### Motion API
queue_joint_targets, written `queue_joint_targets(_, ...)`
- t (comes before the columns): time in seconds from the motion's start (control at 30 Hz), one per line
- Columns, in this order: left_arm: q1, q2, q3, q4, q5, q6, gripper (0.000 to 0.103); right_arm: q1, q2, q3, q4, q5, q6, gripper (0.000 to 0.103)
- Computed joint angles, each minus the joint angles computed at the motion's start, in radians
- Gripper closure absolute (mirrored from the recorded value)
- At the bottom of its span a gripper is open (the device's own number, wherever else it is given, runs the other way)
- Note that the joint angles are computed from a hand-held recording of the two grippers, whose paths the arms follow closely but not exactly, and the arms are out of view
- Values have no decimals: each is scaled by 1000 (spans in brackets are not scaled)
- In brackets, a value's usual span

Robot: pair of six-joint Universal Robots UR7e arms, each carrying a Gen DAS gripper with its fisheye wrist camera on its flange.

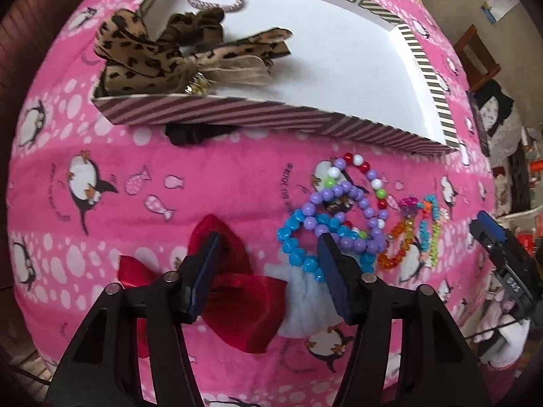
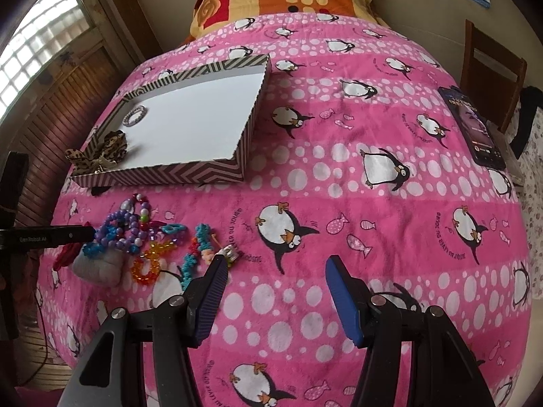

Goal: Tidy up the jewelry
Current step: 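Grasp the flower-bead bracelet with the right gripper while the left grasps the blue bead bracelet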

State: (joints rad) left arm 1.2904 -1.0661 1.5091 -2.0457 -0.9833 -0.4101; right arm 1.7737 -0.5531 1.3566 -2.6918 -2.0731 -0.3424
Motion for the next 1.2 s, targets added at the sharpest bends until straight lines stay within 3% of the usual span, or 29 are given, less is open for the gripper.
queue_joint_targets(0.1,6,7,-8,-1,-22,14,59,-7,-1,-2,9,20,-1,46)
queue_joint_targets(0.27,9,27,-20,-14,-40,40,91,-10,6,-13,70,75,-3,46)
queue_joint_targets(0.37,11,26,-17,-28,-45,54,96,-4,18,-19,86,89,-32,46)
queue_joint_targets(0.53,12,1,4,-75,-62,59,96,-6,53,-41,99,101,-34,49)
queue_joint_targets(0.67,12,-13,11,-98,-73,57,96,-6,75,-43,57,92,-51,76)
queue_joint_targets(0.83,16,-34,26,-116,-86,36,96,-2,80,-43,31,87,-94,87)
queue_joint_targets(1.2,-31,-73,41,-198,-67,63,96,13,16,-21,9,177,-114,88)
